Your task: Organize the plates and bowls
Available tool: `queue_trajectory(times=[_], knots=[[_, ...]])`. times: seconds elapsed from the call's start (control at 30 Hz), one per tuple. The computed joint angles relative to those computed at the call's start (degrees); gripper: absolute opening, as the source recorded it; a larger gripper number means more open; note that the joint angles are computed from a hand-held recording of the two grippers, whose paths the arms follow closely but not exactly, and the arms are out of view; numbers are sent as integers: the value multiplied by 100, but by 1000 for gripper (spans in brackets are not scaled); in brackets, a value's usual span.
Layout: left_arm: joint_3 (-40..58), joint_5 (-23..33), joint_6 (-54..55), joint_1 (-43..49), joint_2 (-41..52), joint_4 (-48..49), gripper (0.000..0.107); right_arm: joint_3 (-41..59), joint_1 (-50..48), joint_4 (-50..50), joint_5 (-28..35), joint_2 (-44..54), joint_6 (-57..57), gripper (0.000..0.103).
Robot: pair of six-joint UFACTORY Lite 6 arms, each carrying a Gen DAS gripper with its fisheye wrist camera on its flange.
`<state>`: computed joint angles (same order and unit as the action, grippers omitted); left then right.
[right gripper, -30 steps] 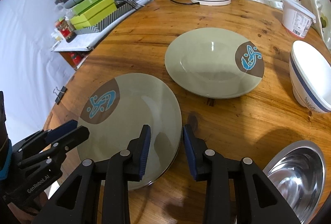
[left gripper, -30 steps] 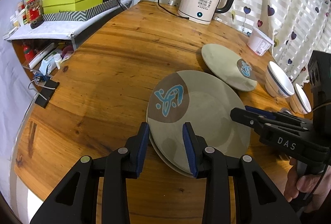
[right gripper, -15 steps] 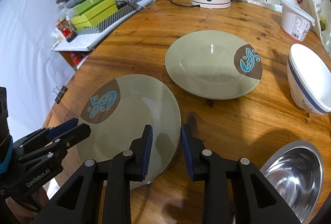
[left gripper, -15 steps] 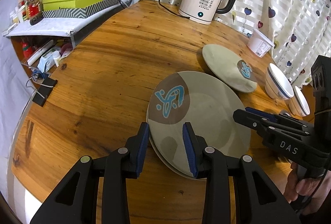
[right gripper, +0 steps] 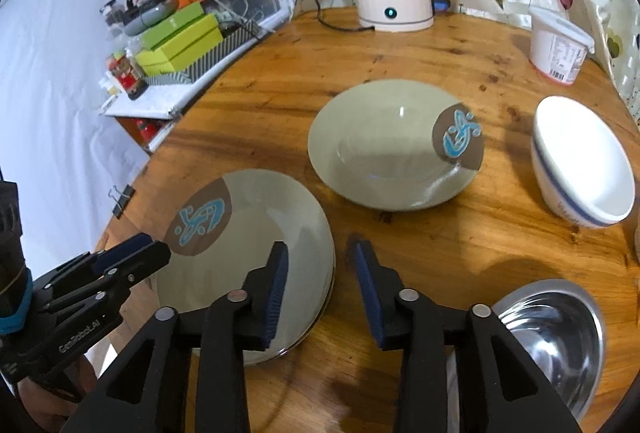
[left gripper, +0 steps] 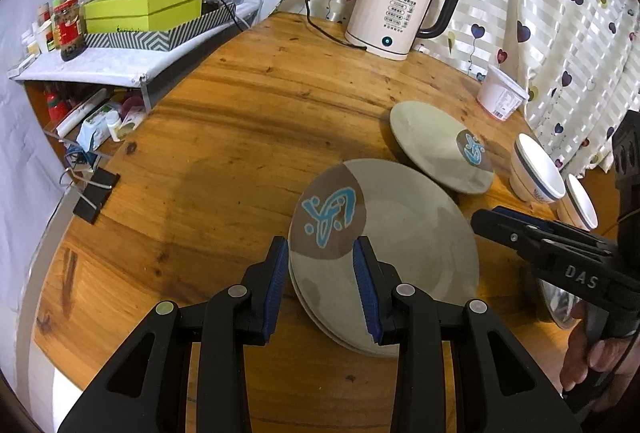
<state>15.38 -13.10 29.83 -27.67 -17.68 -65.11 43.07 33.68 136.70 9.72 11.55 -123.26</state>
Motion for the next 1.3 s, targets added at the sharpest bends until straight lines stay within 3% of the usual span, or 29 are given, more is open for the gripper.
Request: queue_trajectory(times=[0.13, 0.6, 0.87, 1.13, 1.3], knots=[[114, 28, 571, -28, -47, -485, 35, -134, -79, -440, -23, -262, 437, 45], [1009, -102, 2049, -353, 457, -1713, 35, -486, -813, -2361, 387, -925, 2287, 51], [1527, 22, 1846, -316, 1034, -1317, 35, -419, -1070, -2690, 254, -904, 2589, 52], [2002, 421, 1077, -5, 1607, -319, 35, -203, -1499, -3180, 509, -544, 3051, 51], [2400, 575, 1143, 99, 1947, -198, 35, 52, -1644, -3467, 562, -261, 3429, 51]])
